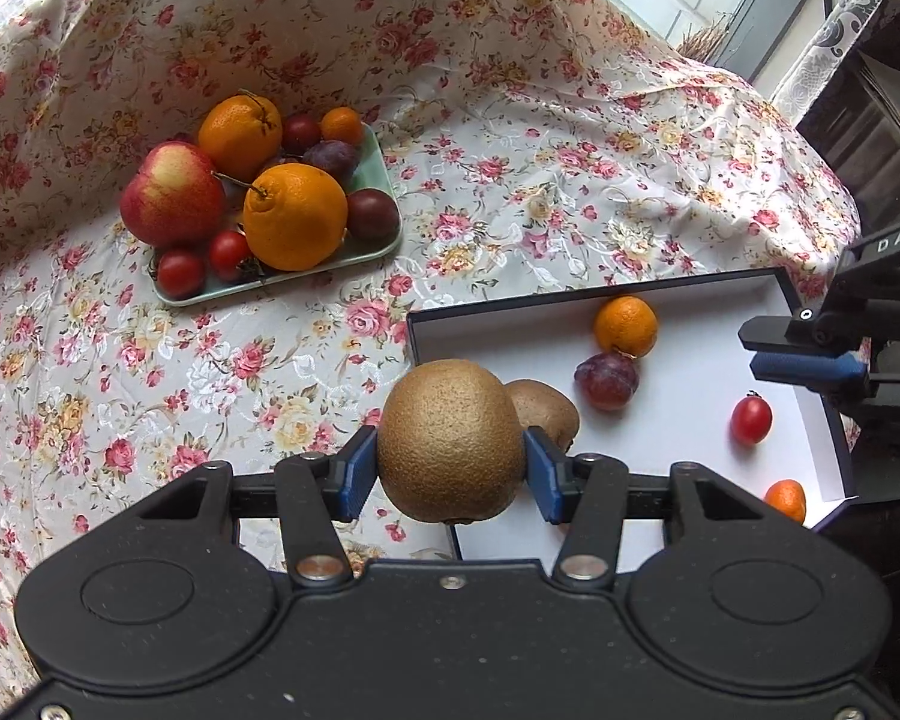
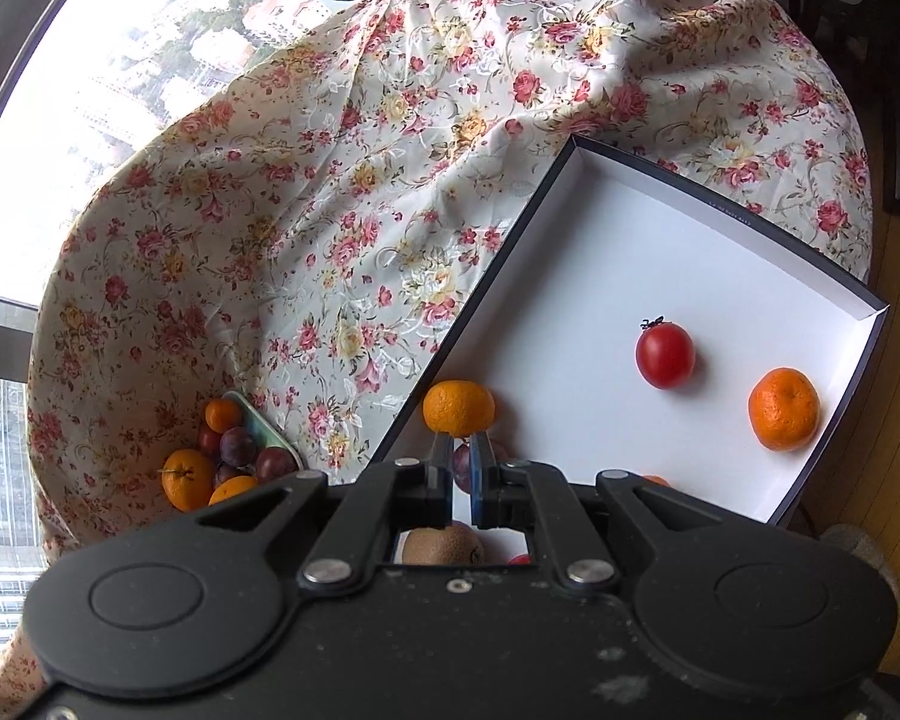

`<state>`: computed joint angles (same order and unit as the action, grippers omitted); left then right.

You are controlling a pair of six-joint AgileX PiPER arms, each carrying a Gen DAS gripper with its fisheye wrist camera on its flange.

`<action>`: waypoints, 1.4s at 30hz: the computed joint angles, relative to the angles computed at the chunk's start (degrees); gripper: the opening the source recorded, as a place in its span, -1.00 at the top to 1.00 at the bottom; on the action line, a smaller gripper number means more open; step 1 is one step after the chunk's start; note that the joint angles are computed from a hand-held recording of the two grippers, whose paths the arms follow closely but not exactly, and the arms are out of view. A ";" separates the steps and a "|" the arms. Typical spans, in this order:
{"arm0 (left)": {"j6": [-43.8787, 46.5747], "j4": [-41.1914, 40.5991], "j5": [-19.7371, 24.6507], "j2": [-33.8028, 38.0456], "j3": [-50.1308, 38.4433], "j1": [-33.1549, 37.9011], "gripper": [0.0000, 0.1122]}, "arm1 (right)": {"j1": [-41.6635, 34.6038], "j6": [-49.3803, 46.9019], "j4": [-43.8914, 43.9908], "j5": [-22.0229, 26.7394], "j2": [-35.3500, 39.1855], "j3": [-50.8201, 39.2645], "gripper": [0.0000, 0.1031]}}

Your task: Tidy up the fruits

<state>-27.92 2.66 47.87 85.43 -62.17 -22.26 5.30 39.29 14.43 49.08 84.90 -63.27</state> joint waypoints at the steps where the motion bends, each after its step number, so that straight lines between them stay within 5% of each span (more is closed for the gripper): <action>1: -0.29 0.54 0.14 -0.34 0.21 1.18 -0.02 | 0.63 0.12 -0.12 0.28 0.02 -0.11 0.70; 5: -0.12 1.50 1.13 -1.51 1.22 8.63 -0.02 | 5.48 -3.44 0.90 -0.91 -0.05 0.28 0.68; 8: -0.25 3.95 2.01 -2.65 1.86 14.69 -0.02 | 8.70 -17.18 16.38 -10.69 -3.64 8.26 0.41; 9: -0.35 4.86 2.09 -3.04 2.11 16.49 -0.02 | 9.81 -20.36 22.11 -11.71 -3.62 9.63 0.24; 12: 0.83 6.37 2.04 -4.22 2.95 22.69 -0.02 | 14.90 -27.06 30.14 -9.13 0.52 7.51 0.23; 20: 11.42 1.15 2.08 -4.24 3.52 35.96 -0.02 | 40.92 -7.14 -4.51 -1.48 15.04 -8.81 0.23; 34: 18.74 -3.32 2.45 -5.23 3.96 41.07 -0.02 | 47.21 1.75 -4.78 7.16 32.01 -20.78 0.24; 42: 19.45 -3.43 2.58 -5.50 4.14 41.40 -0.02 | 47.23 3.98 -5.28 10.37 35.78 -25.95 0.24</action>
<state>-8.47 -0.78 50.45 79.93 -58.03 19.14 52.53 43.28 9.15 59.45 120.68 -89.22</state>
